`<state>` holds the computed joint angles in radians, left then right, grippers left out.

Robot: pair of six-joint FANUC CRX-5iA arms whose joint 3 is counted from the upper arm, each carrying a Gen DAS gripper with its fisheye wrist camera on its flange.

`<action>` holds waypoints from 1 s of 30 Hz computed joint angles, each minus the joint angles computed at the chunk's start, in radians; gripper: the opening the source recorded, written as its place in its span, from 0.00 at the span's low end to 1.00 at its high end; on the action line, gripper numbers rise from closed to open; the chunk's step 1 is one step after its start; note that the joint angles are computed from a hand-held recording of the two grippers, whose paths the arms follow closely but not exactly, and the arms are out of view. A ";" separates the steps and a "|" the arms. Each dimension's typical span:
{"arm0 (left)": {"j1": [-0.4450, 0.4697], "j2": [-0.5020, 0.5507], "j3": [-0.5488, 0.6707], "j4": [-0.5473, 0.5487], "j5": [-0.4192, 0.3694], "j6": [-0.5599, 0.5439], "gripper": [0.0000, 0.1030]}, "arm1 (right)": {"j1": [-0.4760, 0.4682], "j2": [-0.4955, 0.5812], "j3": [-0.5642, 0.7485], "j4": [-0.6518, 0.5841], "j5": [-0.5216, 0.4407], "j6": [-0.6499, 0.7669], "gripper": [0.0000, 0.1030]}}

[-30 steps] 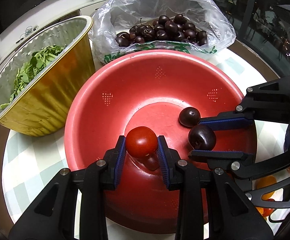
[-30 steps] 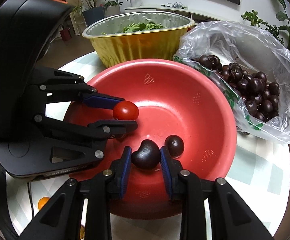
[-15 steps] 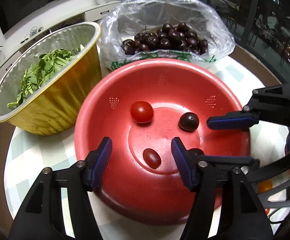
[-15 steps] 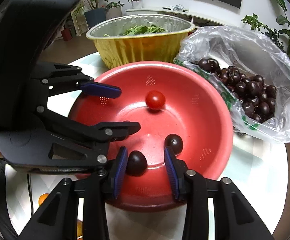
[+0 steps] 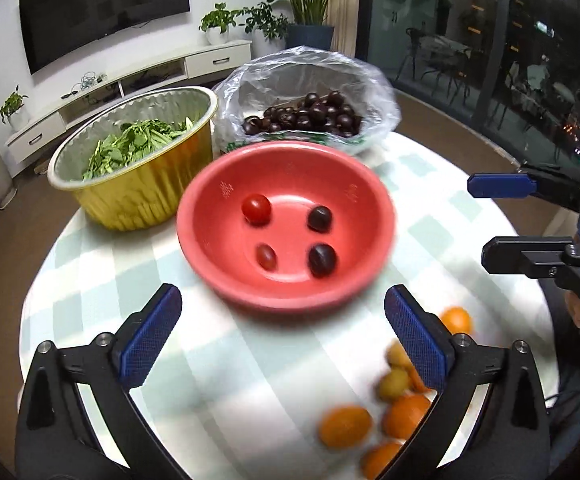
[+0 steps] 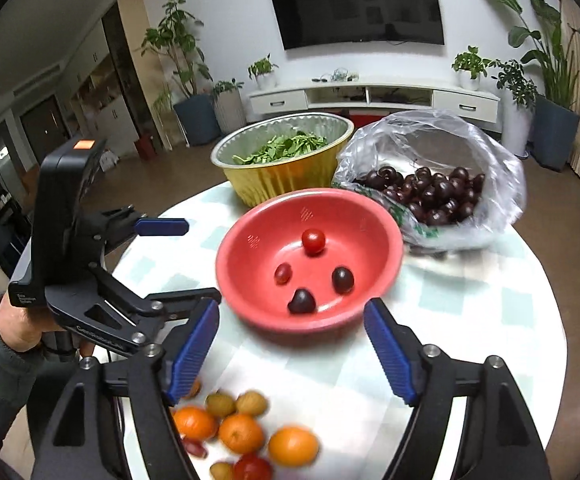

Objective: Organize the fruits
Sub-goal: 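Move both open tools back to the fruit pile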

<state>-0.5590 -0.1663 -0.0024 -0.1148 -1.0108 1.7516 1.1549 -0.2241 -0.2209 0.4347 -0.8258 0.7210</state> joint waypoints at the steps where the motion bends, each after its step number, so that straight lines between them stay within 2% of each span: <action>1: -0.014 -0.020 -0.016 -0.012 0.003 0.017 1.00 | 0.013 -0.019 -0.023 0.013 0.004 -0.024 0.80; 7: -0.110 -0.131 -0.109 -0.056 -0.025 0.131 1.00 | 0.121 -0.128 -0.159 0.085 -0.039 -0.173 0.81; 13: -0.182 -0.147 -0.151 -0.039 -0.127 0.102 1.00 | 0.210 -0.194 -0.246 0.071 -0.083 -0.284 0.81; 15: -0.192 -0.144 -0.167 -0.025 -0.135 0.086 1.00 | 0.230 -0.204 -0.264 0.054 -0.089 -0.318 0.80; 20: -0.193 -0.124 -0.181 0.006 -0.127 0.036 1.00 | 0.267 -0.204 -0.280 0.027 -0.093 -0.337 0.78; 26: -0.123 -0.122 -0.215 0.115 -0.101 -0.062 1.00 | 0.285 -0.207 -0.288 0.043 -0.087 -0.349 0.77; 30: -0.110 -0.117 -0.216 0.138 -0.103 -0.093 0.98 | 0.285 -0.212 -0.293 0.040 -0.091 -0.359 0.75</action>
<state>-0.6688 -0.2828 -0.2182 0.0230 -1.1141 1.6588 1.4401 -0.4364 -0.5143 0.4748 -0.9169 0.3616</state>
